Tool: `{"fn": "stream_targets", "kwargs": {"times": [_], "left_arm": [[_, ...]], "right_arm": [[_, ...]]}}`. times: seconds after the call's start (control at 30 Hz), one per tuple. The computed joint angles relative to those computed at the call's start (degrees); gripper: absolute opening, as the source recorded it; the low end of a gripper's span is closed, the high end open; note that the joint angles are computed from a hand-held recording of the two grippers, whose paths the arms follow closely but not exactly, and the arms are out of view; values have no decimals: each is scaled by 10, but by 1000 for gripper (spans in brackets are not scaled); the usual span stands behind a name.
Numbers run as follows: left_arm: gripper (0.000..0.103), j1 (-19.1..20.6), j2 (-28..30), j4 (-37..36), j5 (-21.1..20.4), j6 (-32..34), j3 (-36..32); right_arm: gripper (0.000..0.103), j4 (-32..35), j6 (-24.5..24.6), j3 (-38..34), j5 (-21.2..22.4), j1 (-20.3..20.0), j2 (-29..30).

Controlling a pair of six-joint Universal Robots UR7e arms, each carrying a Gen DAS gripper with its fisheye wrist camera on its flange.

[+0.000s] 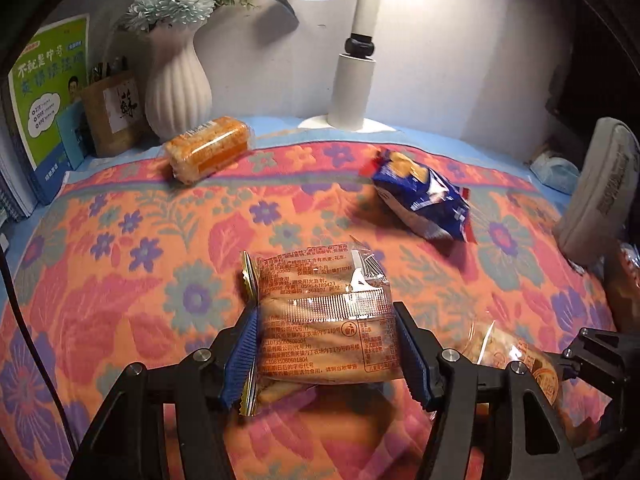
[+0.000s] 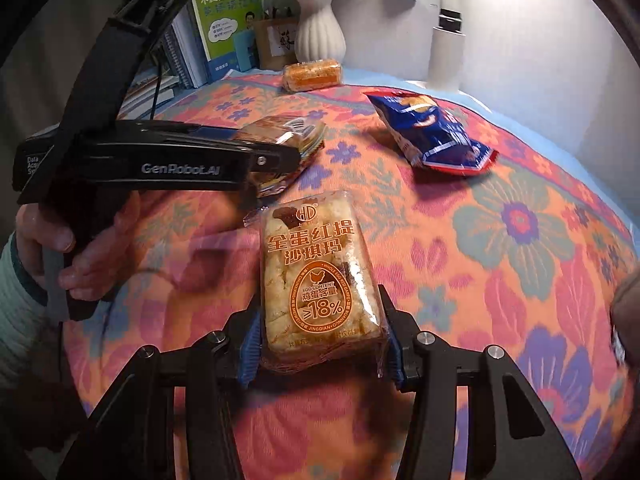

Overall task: Organize snacks
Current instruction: 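Carry the breadstick bag and egg cake pack over the glass bowl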

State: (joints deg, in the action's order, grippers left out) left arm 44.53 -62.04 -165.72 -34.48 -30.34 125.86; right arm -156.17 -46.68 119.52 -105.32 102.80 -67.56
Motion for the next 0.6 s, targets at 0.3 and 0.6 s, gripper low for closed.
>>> {"fn": "stream_targets", "kwargs": {"times": [0.3, 0.6], "left_arm": [[61, -89, -13, 19, -25, -89, 63], [61, -141, 25, -17, -43, -40, 28]], "right_arm": [[48, -20, 77, 111, 26, -43, -151], [47, 13, 109, 116, 84, -74, -252]]}}
